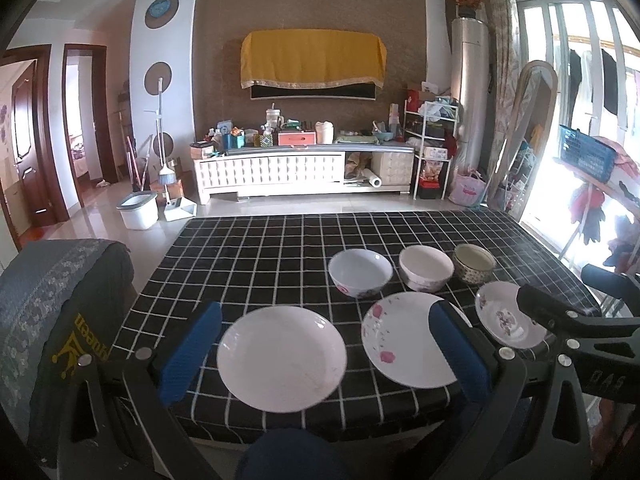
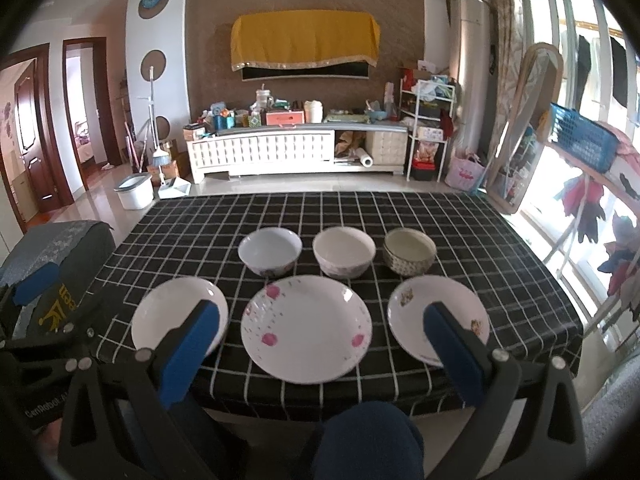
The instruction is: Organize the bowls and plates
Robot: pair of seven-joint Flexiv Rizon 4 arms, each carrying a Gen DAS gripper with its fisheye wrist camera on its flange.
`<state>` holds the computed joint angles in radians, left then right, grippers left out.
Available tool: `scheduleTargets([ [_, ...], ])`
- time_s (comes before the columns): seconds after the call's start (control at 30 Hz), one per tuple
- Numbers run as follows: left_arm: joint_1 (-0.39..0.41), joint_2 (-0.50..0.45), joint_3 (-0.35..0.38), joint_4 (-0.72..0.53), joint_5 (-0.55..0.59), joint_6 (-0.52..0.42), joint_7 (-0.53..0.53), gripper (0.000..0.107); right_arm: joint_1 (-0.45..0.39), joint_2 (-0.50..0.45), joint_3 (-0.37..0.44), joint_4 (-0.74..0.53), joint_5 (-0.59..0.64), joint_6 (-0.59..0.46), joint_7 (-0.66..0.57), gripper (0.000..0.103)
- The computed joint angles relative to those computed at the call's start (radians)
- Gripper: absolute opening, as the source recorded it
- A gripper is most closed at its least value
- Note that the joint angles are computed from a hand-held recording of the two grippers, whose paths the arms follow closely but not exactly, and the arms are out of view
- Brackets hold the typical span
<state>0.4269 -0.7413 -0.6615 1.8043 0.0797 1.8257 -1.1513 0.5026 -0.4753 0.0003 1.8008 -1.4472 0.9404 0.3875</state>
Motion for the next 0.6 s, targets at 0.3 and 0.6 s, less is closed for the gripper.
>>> scheduleTargets([
  [0.3, -0.066, -0.029, 0.095, -0.162, -0.134, -0.137, 0.046, 0.103, -0.004, -0.116, -0.042, -0.181, 0.059, 0.131, -0.134, 0.103],
  [0.6, -0.24, -0.119, 0.346, -0.377, -0.32, -0.371, 0.057, 0.103, -0.003, -0.315, -0.06, -0.392, 0.32, 0.27, -0.417, 0.103],
])
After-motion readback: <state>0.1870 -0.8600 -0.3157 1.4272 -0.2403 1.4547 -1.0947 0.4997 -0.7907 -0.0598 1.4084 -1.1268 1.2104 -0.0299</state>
